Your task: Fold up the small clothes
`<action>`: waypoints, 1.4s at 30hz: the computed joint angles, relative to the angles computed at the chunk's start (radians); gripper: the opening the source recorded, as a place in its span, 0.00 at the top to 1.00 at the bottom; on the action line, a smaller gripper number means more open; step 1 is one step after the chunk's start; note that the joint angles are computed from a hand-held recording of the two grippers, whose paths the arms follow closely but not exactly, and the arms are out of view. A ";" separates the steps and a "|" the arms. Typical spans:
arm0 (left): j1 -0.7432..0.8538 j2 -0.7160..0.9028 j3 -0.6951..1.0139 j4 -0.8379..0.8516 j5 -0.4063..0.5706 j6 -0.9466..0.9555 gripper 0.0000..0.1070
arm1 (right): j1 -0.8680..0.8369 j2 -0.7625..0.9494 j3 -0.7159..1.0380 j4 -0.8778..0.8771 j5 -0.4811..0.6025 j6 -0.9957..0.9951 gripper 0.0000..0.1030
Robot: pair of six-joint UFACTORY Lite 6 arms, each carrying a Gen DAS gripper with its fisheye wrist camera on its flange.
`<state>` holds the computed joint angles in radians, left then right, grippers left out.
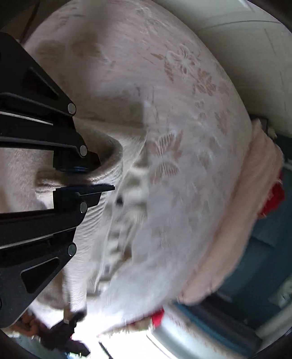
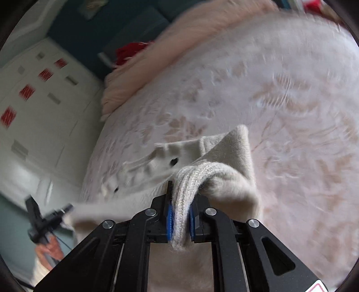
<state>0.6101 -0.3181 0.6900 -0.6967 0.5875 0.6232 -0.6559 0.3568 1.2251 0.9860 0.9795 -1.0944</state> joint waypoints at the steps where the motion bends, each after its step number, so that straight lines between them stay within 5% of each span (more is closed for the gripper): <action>1: -0.015 0.039 -0.004 0.013 -0.037 -0.023 0.93 | 0.029 0.045 0.017 0.014 -0.036 0.020 0.88; 5: -0.060 0.193 -0.003 -0.024 -0.157 -0.020 0.92 | 0.076 0.136 0.044 0.074 -0.089 0.019 0.84; 12: -0.025 0.208 -0.017 -0.181 -0.159 0.122 0.90 | 0.053 0.165 0.084 0.142 -0.022 0.003 0.83; 13: -0.038 0.247 0.025 -0.167 -0.166 0.077 0.90 | 0.063 0.186 0.116 0.149 -0.037 0.024 0.76; 16: -0.067 0.385 0.139 -0.189 -0.177 0.025 0.81 | 0.071 0.233 0.184 0.192 -0.080 0.073 0.53; 19: -0.049 0.403 0.166 -0.171 -0.148 -0.027 0.74 | 0.033 0.197 0.190 0.222 -0.061 0.097 0.46; 21: -0.004 0.259 0.074 -0.224 -0.157 0.045 0.45 | 0.016 0.138 0.161 0.180 -0.053 0.073 0.43; 23: 0.066 0.086 -0.028 -0.272 -0.146 0.158 0.29 | -0.002 0.014 0.048 0.117 -0.077 -0.024 0.38; 26: 0.122 0.022 -0.063 -0.277 -0.112 0.263 0.26 | 0.000 -0.118 -0.104 0.101 -0.158 -0.182 0.33; 30: 0.025 0.214 0.043 -0.199 -0.151 0.204 0.25 | 0.104 -0.039 -0.058 0.040 -0.287 -0.145 0.28; 34: -0.093 0.412 0.160 -0.084 -0.218 0.094 0.30 | 0.221 0.081 0.047 -0.074 -0.404 -0.030 0.28; 35: -0.101 0.435 0.168 -0.102 -0.214 0.123 0.48 | 0.240 0.122 0.084 -0.106 -0.407 0.001 0.31; 36: -0.112 0.480 0.196 -0.078 -0.185 0.120 0.77 | 0.250 0.151 0.111 -0.135 -0.394 0.026 0.53; 37: -0.121 0.492 0.194 -0.054 -0.194 0.105 0.91 | 0.256 0.181 0.146 -0.182 -0.369 0.070 0.93; 40: -0.069 0.346 0.113 -0.209 -0.155 0.291 0.92 | 0.210 0.106 0.100 -0.089 -0.298 0.006 0.93; 42: 0.023 0.230 0.103 -0.291 -0.038 0.363 0.92 | 0.139 -0.001 0.066 0.034 -0.211 -0.079 0.93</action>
<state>0.6336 -0.0882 0.7929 -0.9876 0.5492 0.9865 -0.5173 0.3563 1.2915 1.0198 0.7683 -1.1733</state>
